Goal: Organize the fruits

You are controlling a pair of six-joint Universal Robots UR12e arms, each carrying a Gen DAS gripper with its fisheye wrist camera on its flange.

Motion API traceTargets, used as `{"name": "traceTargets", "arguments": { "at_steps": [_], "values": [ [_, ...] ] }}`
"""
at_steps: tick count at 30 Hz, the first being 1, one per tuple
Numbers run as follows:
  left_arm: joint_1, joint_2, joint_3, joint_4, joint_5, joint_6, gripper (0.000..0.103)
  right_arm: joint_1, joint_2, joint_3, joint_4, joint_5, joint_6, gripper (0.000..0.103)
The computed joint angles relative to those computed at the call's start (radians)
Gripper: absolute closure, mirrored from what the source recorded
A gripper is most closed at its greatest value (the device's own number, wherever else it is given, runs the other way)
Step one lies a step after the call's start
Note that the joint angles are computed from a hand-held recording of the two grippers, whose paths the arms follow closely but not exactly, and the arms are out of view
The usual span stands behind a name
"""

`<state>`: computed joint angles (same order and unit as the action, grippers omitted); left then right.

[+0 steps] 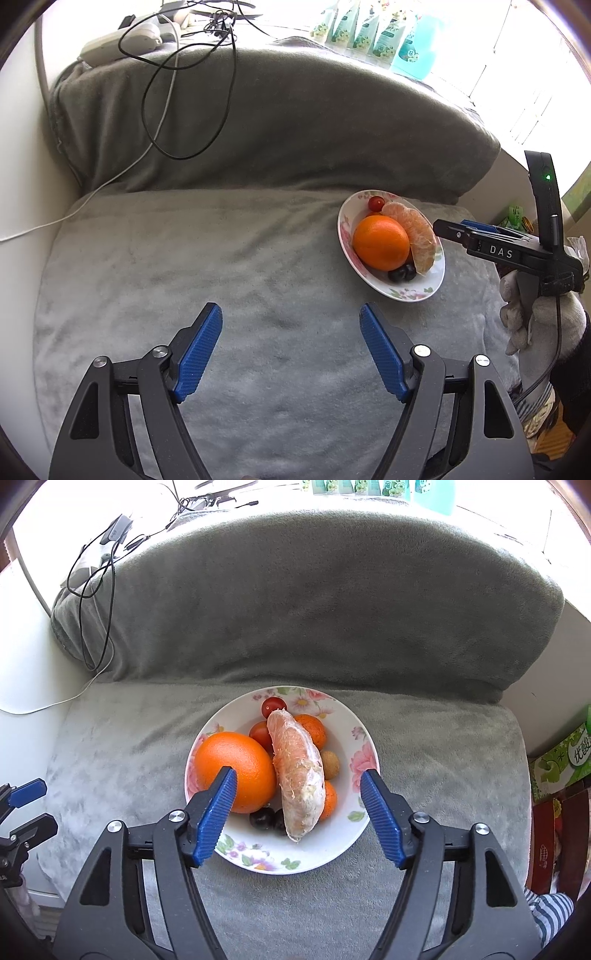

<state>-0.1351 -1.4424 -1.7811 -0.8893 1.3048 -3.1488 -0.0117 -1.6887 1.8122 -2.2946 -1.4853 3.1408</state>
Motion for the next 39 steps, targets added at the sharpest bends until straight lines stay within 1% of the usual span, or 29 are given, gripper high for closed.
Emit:
{"name": "traceTargets", "arguments": {
  "at_steps": [7,11,12,13,14,17,21,23,24,27,31,39],
  "values": [
    [-0.005,0.002,0.001,0.039,0.004,0.005,0.026,0.031,-0.032,0.01,0.01,-0.055,0.011,0.03],
    [-0.008,0.002,0.008,0.06,0.002,0.01,0.026,0.046,-0.055,0.017,0.006,-0.089,0.034,0.029],
    [-0.009,0.003,0.009,0.066,0.002,0.013,0.026,0.049,-0.06,0.017,0.008,-0.096,0.04,0.027],
    [-0.01,0.003,0.011,0.069,0.001,0.015,0.026,0.052,-0.065,0.017,0.008,-0.103,0.048,0.018],
    [-0.011,0.002,0.015,0.072,-0.003,0.016,0.026,0.053,-0.071,0.021,-0.003,-0.107,0.056,0.013],
    [-0.014,0.001,0.024,0.075,-0.008,0.014,0.026,0.051,-0.089,0.027,-0.014,-0.109,0.072,0.012],
    [-0.024,0.0,0.034,0.086,0.005,0.004,0.026,0.05,-0.108,0.035,-0.024,-0.116,0.103,0.012],
    [-0.03,0.001,0.039,0.091,0.02,0.001,0.024,0.048,-0.115,0.039,-0.028,-0.112,0.112,0.012],
    [-0.032,0.0,0.041,0.096,0.023,0.001,0.021,0.048,-0.118,0.042,-0.031,-0.112,0.115,0.012],
    [-0.036,0.0,0.046,0.098,0.018,0.004,0.021,0.049,-0.125,0.045,-0.035,-0.12,0.12,0.012],
    [-0.045,-0.005,0.053,0.091,0.035,0.008,0.021,0.049,-0.133,0.051,-0.046,-0.129,0.129,0.012],
    [-0.048,-0.005,0.054,0.085,0.033,0.01,0.021,0.049,-0.139,0.052,-0.057,-0.14,0.129,0.012]
  ]
}}
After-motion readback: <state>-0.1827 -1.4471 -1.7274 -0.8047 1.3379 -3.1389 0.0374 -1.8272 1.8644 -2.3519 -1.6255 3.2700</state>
